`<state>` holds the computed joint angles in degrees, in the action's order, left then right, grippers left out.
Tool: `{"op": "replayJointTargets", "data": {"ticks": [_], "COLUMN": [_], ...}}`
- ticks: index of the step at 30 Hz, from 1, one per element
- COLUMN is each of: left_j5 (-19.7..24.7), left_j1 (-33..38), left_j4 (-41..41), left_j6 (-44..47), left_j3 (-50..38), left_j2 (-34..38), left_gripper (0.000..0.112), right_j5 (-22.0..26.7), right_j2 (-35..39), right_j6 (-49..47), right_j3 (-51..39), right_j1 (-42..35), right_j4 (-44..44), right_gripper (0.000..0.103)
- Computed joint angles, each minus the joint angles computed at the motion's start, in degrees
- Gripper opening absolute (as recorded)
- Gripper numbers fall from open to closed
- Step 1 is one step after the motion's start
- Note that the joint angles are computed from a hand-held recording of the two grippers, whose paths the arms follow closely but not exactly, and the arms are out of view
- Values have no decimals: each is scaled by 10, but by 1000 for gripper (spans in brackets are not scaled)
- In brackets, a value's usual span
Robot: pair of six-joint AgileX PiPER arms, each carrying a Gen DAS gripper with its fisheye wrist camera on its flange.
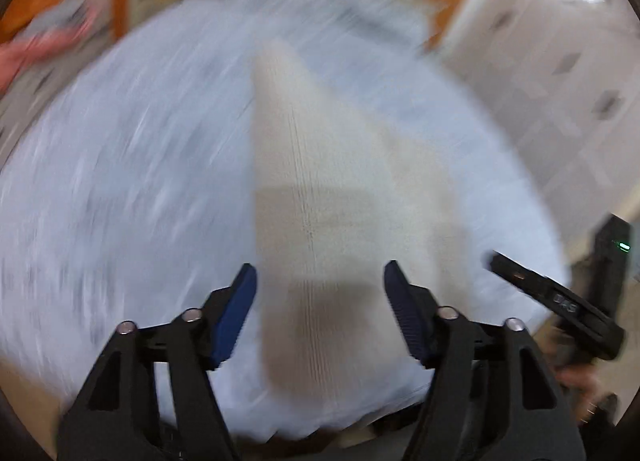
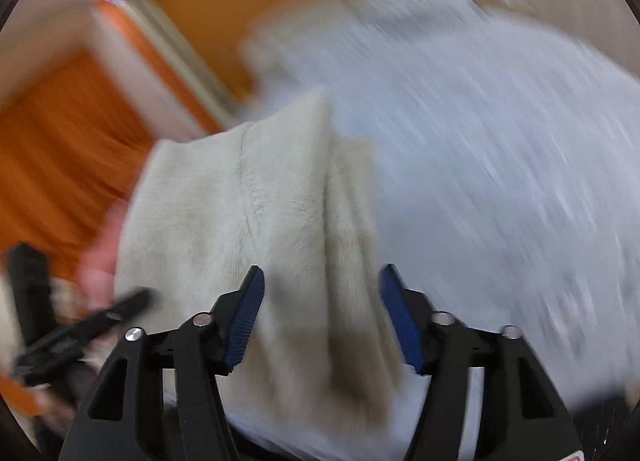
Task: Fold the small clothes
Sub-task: 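Lower the folded sweater onto the bed and open both grippers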
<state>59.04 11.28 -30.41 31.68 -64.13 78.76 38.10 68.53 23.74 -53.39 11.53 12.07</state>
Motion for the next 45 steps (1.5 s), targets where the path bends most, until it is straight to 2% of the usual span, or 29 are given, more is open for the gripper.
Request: {"op": "replayJointTargets", "data": {"ticks": [1,3,4,5,7,8,11,12,13,15,17,18,19,20,21,24,26,28,29,30,32,34,35,37,39,40,42,43,45], "left_j5": [-17,-10,-7,-9,-20,-26,-36,-32,-27,-32,-33,-27,-22,-18,-10,28,43,36,17,-22,-101,-125,-120,-110,-130,-144,-169,-183,-221], "left_j1": [12,52,64,69,69,71,64,75,79,68,60,57,55,55,56,68,72,61,47,20,-34,-43,-35,-22,-30,-49,-94,-116,-136], "left_j4": [11,-23,-36,-48,-70,-74,-101,-112,-124,-113,-104,-104,-107,-115,-121,-170,-200,-209,-200,-170,-76,-52,-61,-55,-20,23,107,154,183], "left_j6": [12,62,75,81,82,81,44,42,36,3,-12,-12,-14,-9,-3,28,47,58,66,58,2,-20,-4,-1,-20,-53,-117,-154,-167], "left_j3": [45,93,108,116,121,118,75,67,49,10,-13,-25,-31,-33,-37,-49,-51,-46,-36,-24,6,27,32,43,59,67,78,86,107], "left_j2": [-6,-24,-31,-34,-31,-24,42,59,94,159,204,225,231,225,219,177,156,150,155,164,189,154,137,73,27,18,36,49,74], "left_gripper": [58,60,66,69,86,87,91,92,92,92,83,73,68,63,54,48,48,50,51,52,51,52,51,53,64,65,64,65,66], "right_j5": [-3,-23,-25,-22,-23,-20,-52,-39,-49,-30,-13,-2,4,16,10,1,0,-8,-13,-10,21,14,17,-9,-5,3,23,27,24], "right_j2": [9,-22,-36,-42,-21,-13,52,73,117,196,267,303,323,338,332,275,231,190,186,195,262,286,263,200,140,131,136,156,210], "right_j6": [15,1,2,10,2,7,-51,-70,-97,-96,-96,-111,-150,-177,-190,-223,-230,-243,-254,-262,-219,-208,-206,-159,-109,-94,-76,-43,23], "right_j3": [36,119,139,143,128,115,76,51,23,-40,-83,-104,-111,-125,-128,-143,-147,-133,-120,-108,-115,-91,-88,-74,-77,-79,-69,-60,-43], "right_j1": [3,9,17,24,34,33,7,-3,-12,-19,-18,-19,-25,-28,-28,-33,-50,-73,-84,-97,-106,-110,-114,-91,-46,-31,17,44,72], "right_j4": [-9,29,35,31,28,22,83,104,125,116,120,137,177,209,218,223,224,219,226,227,164,139,143,83,5,-11,-38,-86,-180], "right_gripper": [34,33,35,39,53,61,75,81,82,82,82,76,63,44,34,25,23,24,25,27,30,30,30,30,30,30,23,21,14]}}
